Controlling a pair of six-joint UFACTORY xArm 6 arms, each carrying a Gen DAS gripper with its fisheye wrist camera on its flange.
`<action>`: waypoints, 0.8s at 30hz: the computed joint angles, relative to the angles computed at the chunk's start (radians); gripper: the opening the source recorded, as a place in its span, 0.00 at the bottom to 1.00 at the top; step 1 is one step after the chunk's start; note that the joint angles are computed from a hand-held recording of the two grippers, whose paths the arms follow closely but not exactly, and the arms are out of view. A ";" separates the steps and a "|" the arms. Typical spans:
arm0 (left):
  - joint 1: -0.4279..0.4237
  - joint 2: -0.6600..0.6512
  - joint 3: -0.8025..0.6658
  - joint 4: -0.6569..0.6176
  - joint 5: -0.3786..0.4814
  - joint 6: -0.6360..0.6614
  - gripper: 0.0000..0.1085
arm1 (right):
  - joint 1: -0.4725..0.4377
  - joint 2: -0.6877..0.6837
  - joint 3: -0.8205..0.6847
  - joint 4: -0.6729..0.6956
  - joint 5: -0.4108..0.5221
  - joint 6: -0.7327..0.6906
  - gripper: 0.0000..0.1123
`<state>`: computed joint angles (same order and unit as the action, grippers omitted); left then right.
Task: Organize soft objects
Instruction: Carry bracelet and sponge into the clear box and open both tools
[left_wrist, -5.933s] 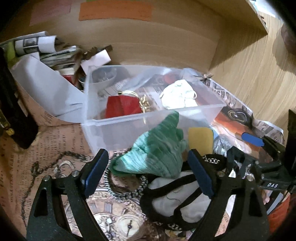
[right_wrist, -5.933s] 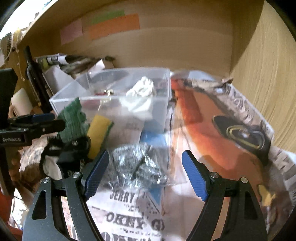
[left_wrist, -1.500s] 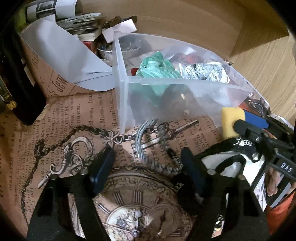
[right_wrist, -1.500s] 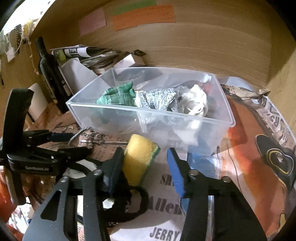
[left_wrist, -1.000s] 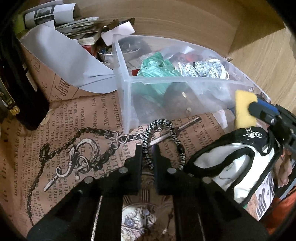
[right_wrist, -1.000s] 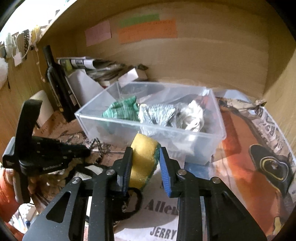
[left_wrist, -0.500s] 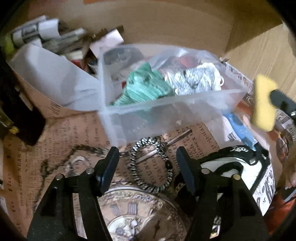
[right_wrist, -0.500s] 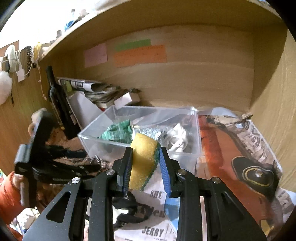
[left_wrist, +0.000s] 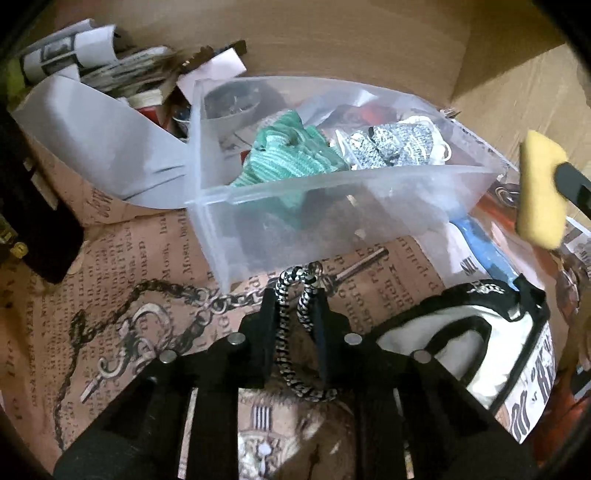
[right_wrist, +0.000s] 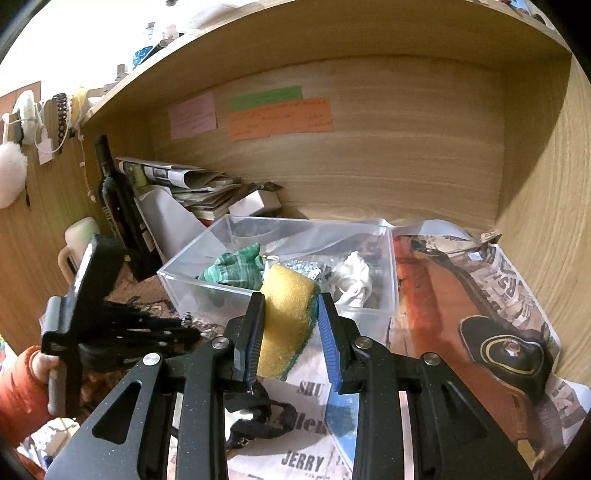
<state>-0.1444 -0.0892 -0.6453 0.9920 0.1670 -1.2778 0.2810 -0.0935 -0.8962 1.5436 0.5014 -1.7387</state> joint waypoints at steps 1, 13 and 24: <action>0.000 -0.026 0.017 0.017 0.003 -0.014 0.16 | 0.002 0.001 -0.002 0.005 -0.003 -0.003 0.23; 0.021 -0.228 0.024 0.173 -0.011 -0.125 0.16 | 0.030 0.016 -0.082 0.118 -0.045 -0.088 0.23; 0.043 -0.027 -0.204 0.212 -0.076 -0.146 0.16 | 0.061 0.124 -0.205 0.139 -0.179 -0.116 0.23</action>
<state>-0.1014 -0.1157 -0.8489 1.2045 0.0914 -1.4243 0.3424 0.0306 -1.1008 1.6829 0.3228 -1.8546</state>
